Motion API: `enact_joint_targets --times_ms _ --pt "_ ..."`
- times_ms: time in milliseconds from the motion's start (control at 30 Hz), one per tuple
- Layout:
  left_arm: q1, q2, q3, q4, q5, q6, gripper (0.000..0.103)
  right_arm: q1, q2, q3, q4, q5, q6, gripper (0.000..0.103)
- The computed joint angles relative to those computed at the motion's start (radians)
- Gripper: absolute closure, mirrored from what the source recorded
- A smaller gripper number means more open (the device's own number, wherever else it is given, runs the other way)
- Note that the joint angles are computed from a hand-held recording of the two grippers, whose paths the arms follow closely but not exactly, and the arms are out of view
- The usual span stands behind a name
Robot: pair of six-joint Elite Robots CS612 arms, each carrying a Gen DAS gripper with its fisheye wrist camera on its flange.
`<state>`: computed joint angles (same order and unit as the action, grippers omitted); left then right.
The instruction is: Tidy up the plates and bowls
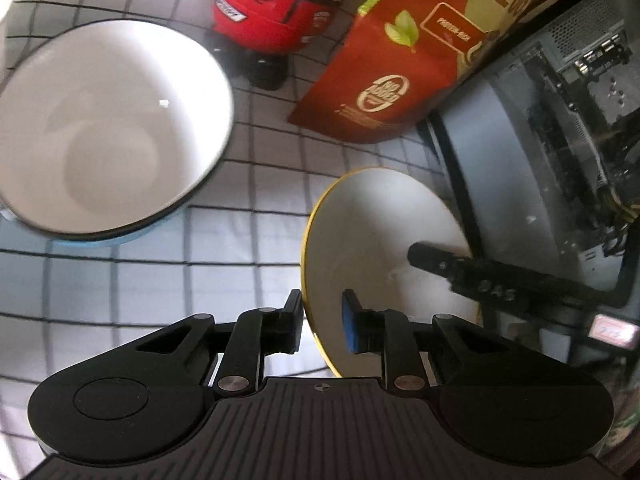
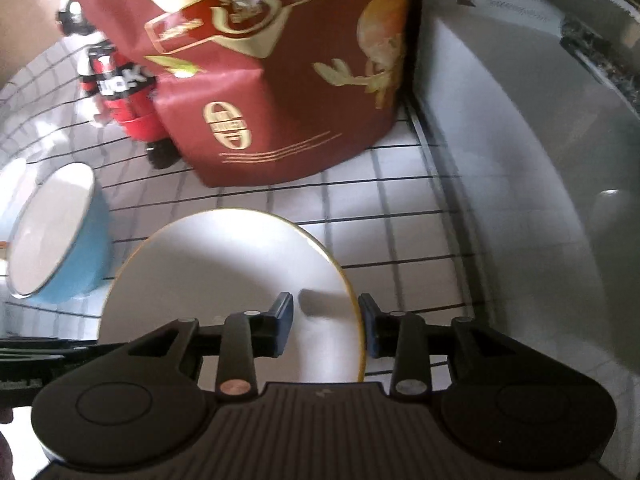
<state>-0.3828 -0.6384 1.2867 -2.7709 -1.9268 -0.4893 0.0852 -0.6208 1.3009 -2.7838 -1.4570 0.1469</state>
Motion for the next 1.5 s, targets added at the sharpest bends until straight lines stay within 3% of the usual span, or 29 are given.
enact_joint_targets --times_ms 167,333,467,800,1000,1400,1500 --pt "0.019 -0.054 0.083 0.027 0.006 0.026 0.08 0.009 -0.022 0.023 0.025 0.094 -0.04 0.069" --pt "0.042 -0.127 0.207 -0.01 0.001 0.059 0.08 0.026 -0.047 0.063 0.033 0.176 -0.093 0.069" --pt "0.057 -0.173 0.278 -0.017 0.015 0.044 0.08 0.046 -0.064 0.086 0.041 0.219 -0.143 0.069" --pt "0.094 -0.22 0.348 -0.036 0.101 -0.034 0.08 0.079 -0.083 0.104 0.114 0.347 -0.207 0.068" --pt "0.101 -0.228 0.361 -0.041 0.12 -0.026 0.079 0.094 -0.083 0.111 0.086 0.348 -0.193 0.067" --pt "0.097 -0.218 0.347 -0.029 0.092 0.048 0.076 0.085 -0.093 0.144 0.042 0.348 -0.128 0.066" --pt "0.093 -0.227 0.345 -0.012 0.111 0.143 0.077 0.084 -0.095 0.145 0.03 0.348 -0.123 0.065"
